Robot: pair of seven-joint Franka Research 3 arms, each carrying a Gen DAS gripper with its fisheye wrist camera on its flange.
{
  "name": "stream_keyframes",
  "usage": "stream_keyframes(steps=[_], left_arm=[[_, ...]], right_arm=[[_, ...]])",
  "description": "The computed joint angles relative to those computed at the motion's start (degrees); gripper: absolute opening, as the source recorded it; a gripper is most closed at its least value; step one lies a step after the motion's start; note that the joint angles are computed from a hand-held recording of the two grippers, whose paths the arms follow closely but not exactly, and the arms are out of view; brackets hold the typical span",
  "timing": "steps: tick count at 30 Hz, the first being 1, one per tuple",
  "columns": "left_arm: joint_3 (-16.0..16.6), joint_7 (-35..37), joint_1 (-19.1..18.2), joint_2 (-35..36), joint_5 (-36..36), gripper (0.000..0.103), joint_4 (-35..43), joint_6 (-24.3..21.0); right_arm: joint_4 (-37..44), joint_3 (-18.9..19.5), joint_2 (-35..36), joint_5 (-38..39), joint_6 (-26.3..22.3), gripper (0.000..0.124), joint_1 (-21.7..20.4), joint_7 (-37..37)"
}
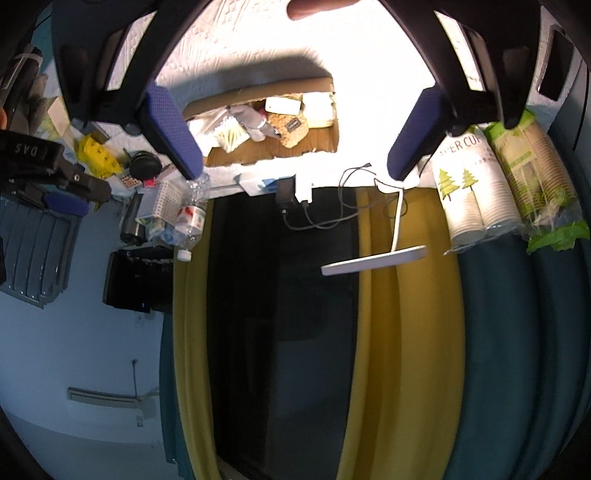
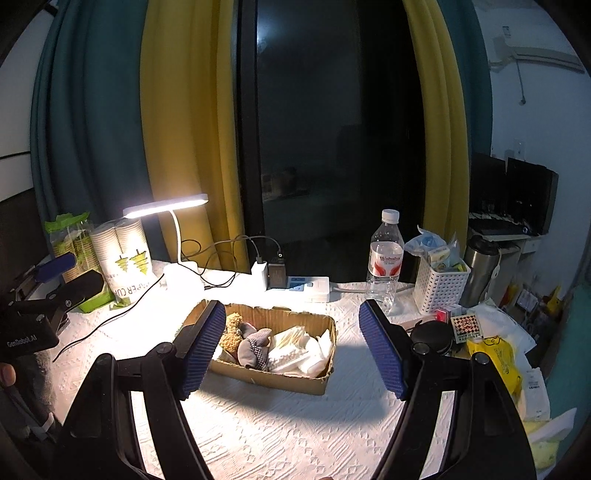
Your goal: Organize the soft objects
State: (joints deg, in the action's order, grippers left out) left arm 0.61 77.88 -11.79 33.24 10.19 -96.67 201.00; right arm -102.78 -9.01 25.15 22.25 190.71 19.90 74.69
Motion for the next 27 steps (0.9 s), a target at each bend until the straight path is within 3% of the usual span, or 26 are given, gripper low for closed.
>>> stream_keyframes(steps=[5,11,18,27], left_arm=[[-3.14,-0.76,2.9,0.8,3.51,0.101,1.47,-1.48],[-6.28,-2.69,6.23,1.86,7.71,0.101,2.92,-2.59],[-6.54,-4.37,7.09,3.04,9.29,0.101,4.47,-3.34],[-6.13,-5.47,7.03,3.85,10.19,0.101,5.52,-3.78]], right_arm=[[1.4,-0.58,1.14,0.38,-0.54,0.078,0.17,0.58],[2.28,-4.51,2.28,0.95,-1.2,0.078,3.57,2.05],[3.58,-8.38,3.85,0.19,-2.82,0.078,6.79,4.66],[3.71,-8.8,4.05,-1.58,-3.0,0.078,6.98,6.63]])
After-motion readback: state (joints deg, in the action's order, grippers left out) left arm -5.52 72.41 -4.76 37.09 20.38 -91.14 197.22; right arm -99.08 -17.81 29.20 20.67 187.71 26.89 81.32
